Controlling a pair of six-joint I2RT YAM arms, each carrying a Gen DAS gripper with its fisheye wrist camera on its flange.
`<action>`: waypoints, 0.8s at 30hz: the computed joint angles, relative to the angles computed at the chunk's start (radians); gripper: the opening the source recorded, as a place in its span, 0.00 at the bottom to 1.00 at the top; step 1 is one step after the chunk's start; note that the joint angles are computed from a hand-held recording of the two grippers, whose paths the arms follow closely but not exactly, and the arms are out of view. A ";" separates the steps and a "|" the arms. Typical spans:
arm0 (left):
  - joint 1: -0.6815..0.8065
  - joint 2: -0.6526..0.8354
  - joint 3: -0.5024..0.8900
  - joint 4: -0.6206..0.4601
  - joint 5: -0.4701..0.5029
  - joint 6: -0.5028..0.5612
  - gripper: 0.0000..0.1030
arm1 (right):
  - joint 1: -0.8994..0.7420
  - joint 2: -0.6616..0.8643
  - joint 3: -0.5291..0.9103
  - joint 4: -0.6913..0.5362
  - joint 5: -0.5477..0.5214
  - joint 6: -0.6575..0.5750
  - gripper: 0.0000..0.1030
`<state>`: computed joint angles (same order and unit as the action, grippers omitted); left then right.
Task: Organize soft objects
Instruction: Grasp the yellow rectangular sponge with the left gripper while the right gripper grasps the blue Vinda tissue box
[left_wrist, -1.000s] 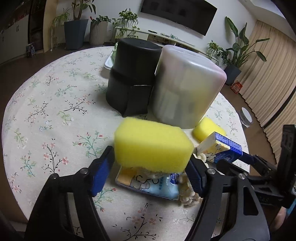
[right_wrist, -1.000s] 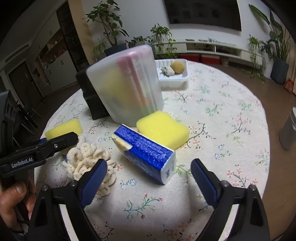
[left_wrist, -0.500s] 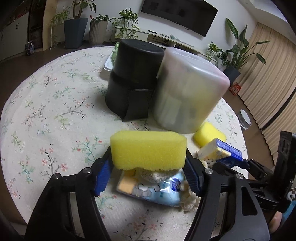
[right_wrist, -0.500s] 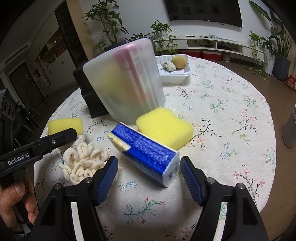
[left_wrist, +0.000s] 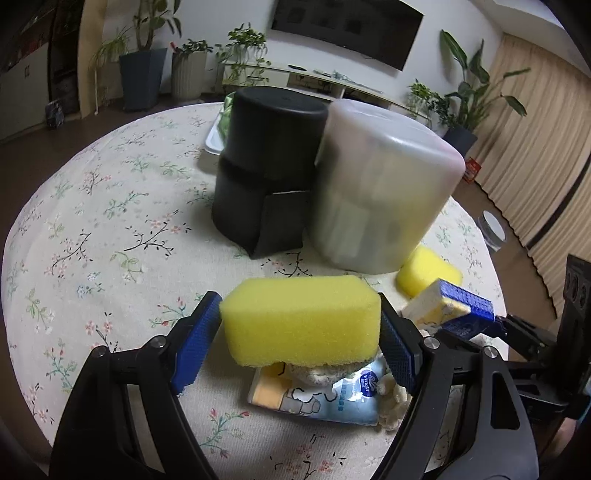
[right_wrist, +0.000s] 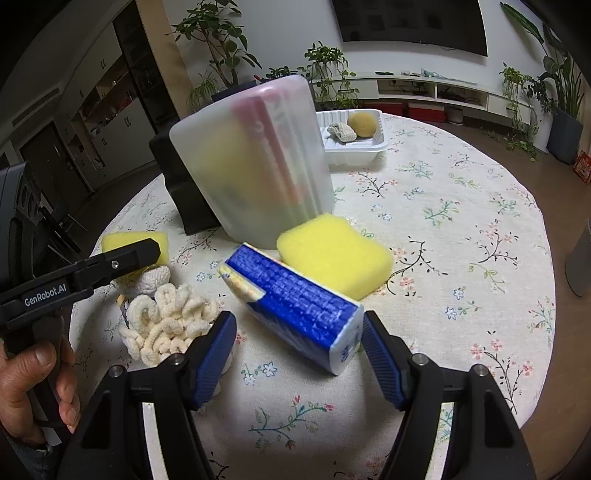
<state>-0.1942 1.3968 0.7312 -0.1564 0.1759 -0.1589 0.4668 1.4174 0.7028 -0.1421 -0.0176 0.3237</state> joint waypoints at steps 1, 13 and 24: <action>-0.002 -0.004 -0.005 0.007 0.002 0.002 0.75 | 0.002 0.005 0.002 -0.001 -0.002 -0.004 0.61; -0.005 -0.014 -0.023 0.041 -0.005 0.013 0.61 | 0.020 -0.002 -0.006 0.001 -0.005 -0.026 0.35; 0.043 -0.057 -0.047 0.025 0.051 -0.016 0.57 | 0.020 -0.025 -0.017 0.014 -0.027 -0.025 0.27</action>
